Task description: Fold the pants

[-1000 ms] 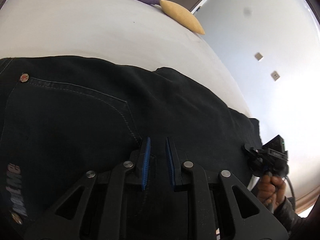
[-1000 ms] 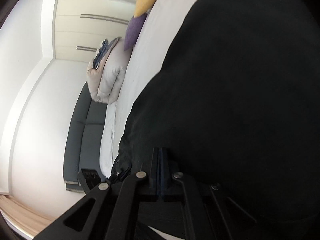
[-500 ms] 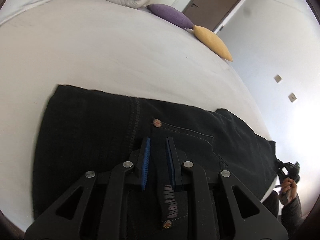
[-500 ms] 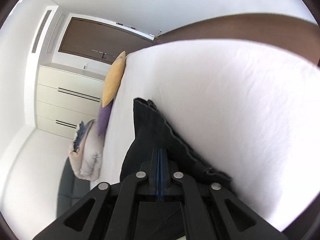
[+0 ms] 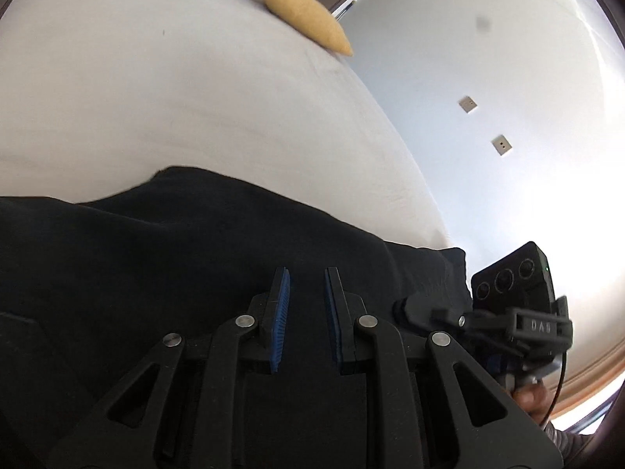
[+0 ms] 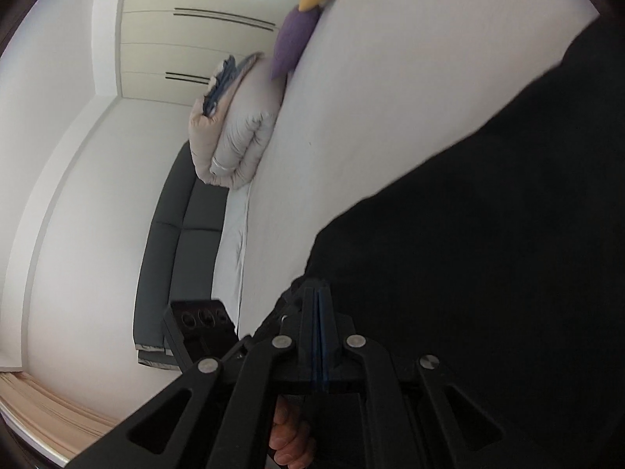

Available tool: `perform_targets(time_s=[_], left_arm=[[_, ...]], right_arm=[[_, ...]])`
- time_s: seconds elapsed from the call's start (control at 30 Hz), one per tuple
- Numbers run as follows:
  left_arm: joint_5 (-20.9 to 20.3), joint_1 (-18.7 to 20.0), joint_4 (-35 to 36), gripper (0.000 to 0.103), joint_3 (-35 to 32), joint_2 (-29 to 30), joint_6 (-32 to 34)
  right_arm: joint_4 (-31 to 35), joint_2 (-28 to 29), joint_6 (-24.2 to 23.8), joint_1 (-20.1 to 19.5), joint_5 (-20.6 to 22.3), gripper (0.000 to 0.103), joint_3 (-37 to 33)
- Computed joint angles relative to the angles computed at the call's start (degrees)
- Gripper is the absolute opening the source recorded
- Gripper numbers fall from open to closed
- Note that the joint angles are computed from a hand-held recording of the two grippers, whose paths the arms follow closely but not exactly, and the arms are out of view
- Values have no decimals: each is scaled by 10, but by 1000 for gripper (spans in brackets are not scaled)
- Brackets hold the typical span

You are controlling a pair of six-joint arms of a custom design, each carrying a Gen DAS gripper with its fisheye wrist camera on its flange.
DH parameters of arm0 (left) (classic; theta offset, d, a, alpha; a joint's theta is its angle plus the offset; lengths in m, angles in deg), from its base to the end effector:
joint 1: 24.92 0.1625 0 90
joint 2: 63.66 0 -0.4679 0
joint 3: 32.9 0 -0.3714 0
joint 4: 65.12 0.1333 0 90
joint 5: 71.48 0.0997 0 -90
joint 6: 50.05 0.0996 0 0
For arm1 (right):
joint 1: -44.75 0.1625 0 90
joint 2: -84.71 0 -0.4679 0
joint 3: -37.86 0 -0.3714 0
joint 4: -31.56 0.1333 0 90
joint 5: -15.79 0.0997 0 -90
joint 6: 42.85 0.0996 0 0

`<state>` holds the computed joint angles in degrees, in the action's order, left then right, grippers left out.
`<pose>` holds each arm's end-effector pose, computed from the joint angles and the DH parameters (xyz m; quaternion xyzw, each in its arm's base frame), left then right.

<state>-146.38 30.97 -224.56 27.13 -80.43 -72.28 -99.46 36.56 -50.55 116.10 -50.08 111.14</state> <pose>-0.3450 -0.7934 0.0007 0.0703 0.9635 -0.2583 0.0068 -0.0811 -0.7845 0.2932 0.0636 0.9669 -0.1788 0.1708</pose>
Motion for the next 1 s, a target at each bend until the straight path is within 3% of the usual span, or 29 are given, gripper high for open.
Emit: perform_targets(time_s=[0.03,0.1,0.17,0.27,0.4,0.47,0.53,0.63,0.7,0.73,0.77,0.83,0.9,1.0], left_arm=[[6,7,18,17,-14,7,-9],[-31,25,-16,17,2,1,-10],[-40,33,-39,17,34,-18,-14],[-37,47,-42,17,40,-34,-3],[-29,56,-43,17,66,-64,10],[-22,63,-41,17,72,-77,16],[14,61,-47,17,76,-79,5],[45,64,-68,17,118,-110,-18],[83,55,-75,17,152,-134,-29],[103,50,-77,17,169,-145,-33],[112,46,-79,17,177,-150,-36],[127,40,-97,17,199,-163,-50],[132,25,-111,17,189,-146,-65],[104,8,-106,17,157,-111,-71]], right_arm=[[0,13,13,-7,-8,4,-15],[-13,29,48,-26,-5,3,-39],[-20,31,71,-56,41,0,-61],[-51,0,88,-87,59,0,-62],[-140,-30,159,-130,88,0,-52],[-188,-49,185,-148,76,0,-39],[-215,-69,198,-166,69,0,-27],[-204,-102,215,-188,77,0,-10],[-203,-136,160,-180,4,1,9],[-204,-152,133,-177,-19,14,19],[-200,-165,130,-178,-17,40,26],[-204,-188,127,-185,5,59,46],[-188,-202,111,-186,16,59,52],[-143,-205,113,-193,45,59,44]])
